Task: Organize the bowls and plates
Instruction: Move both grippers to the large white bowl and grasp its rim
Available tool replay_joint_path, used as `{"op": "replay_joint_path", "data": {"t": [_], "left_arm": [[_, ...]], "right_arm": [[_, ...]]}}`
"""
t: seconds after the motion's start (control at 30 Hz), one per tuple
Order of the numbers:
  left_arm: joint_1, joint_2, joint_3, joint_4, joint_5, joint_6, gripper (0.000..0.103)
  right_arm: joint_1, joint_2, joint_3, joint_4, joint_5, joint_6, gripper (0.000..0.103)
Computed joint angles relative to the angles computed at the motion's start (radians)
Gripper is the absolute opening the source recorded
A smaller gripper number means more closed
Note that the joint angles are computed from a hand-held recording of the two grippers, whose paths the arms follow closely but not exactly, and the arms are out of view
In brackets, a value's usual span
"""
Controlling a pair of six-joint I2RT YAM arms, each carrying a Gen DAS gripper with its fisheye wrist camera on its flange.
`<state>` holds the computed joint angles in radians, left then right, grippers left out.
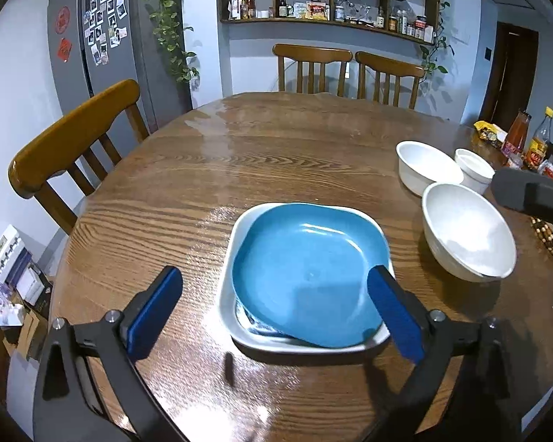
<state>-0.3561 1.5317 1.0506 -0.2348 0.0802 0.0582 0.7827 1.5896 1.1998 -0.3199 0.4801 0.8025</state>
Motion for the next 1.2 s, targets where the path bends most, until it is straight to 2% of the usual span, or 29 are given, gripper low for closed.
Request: {"op": "replay_joint_path", "data": {"t": [0.27,0.57,0.9,1.0,1.1,1.13,1.17,1.2], "left_arm": [[-0.050,-0.028,-0.034,0.020,-0.006,-0.011,0.100],[-0.122,0.004,-0.011,0.012,0.000,-0.042,0.100],[-0.191,0.201,0.237,-0.130,0.072,-0.125,0.097],[-0.221,0.254,0.305,-0.156,0.038,-0.121,0.088],[-0.244,0.327,0.390,-0.215,0.022,-0.105,0.062],[-0.250,0.348,0.413,-0.232,0.021,-0.100,0.052],[-0.258,0.374,0.437,-0.253,0.017,-0.096,0.047],[-0.261,0.392,0.453,-0.269,0.021,-0.091,0.038]], "right_arm": [[0.012,-0.119,-0.140,-0.009,0.079,0.095,0.058],[-0.026,-0.239,-0.297,-0.034,0.090,0.192,0.058],[-0.146,-0.253,-0.390,-0.005,0.013,0.222,0.058],[-0.199,-0.246,-0.396,0.008,-0.034,0.202,0.058],[-0.233,-0.220,-0.386,0.022,-0.067,0.172,0.056],[-0.243,-0.209,-0.382,0.025,-0.078,0.171,0.054],[-0.256,-0.204,-0.391,0.050,-0.107,0.161,0.045],[-0.268,-0.201,-0.399,0.073,-0.135,0.152,0.035]]}}
